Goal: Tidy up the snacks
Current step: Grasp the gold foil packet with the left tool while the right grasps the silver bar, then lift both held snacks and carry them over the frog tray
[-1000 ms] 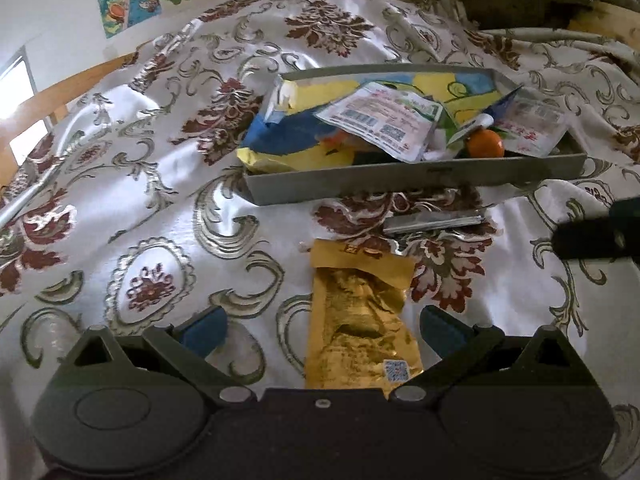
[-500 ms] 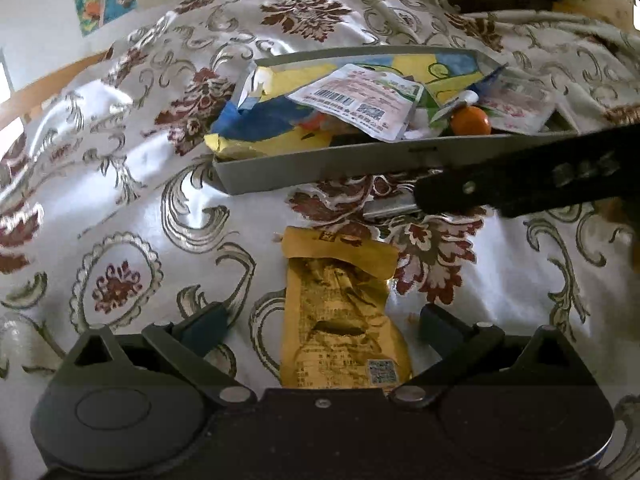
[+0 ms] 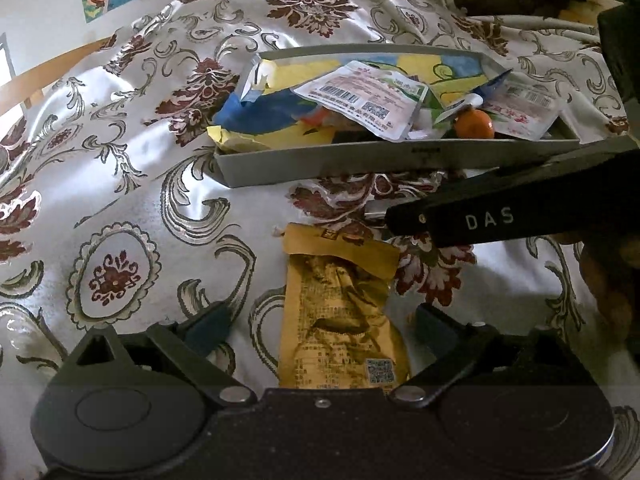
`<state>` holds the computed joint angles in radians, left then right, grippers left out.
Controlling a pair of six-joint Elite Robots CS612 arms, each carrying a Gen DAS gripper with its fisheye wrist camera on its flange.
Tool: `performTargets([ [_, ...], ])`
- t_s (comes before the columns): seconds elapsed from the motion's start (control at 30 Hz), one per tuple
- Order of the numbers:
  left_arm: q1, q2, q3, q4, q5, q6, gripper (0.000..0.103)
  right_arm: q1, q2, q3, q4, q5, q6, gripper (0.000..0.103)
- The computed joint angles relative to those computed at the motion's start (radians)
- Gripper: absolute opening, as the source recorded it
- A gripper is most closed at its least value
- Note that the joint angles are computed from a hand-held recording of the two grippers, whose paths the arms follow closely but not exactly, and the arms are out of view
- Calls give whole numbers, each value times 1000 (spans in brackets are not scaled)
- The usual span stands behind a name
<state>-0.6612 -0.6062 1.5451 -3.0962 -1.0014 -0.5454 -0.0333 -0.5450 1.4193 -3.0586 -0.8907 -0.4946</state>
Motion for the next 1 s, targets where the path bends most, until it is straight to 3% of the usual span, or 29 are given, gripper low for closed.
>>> performTargets([
  [0.2, -2, -2, 1, 2, 6, 2, 89, -4, -4, -3, 38, 9, -13, 56],
  [0.3, -3, -5, 4, -5, -1, 9, 79, -5, -6, -5, 55, 13, -23, 56],
  [0.4, -1, -5, 11, -45, -36, 50, 62, -5, -9, -3, 62, 11, -37, 56],
  [0.6, 6, -10, 15, -53, -76, 53, 58, -4, -9, 0, 58, 4, -60, 55],
  [1.0, 0, -28, 22, -9, -80, -23, 51, 2, -37, 27, 85, -49, -127, 27],
])
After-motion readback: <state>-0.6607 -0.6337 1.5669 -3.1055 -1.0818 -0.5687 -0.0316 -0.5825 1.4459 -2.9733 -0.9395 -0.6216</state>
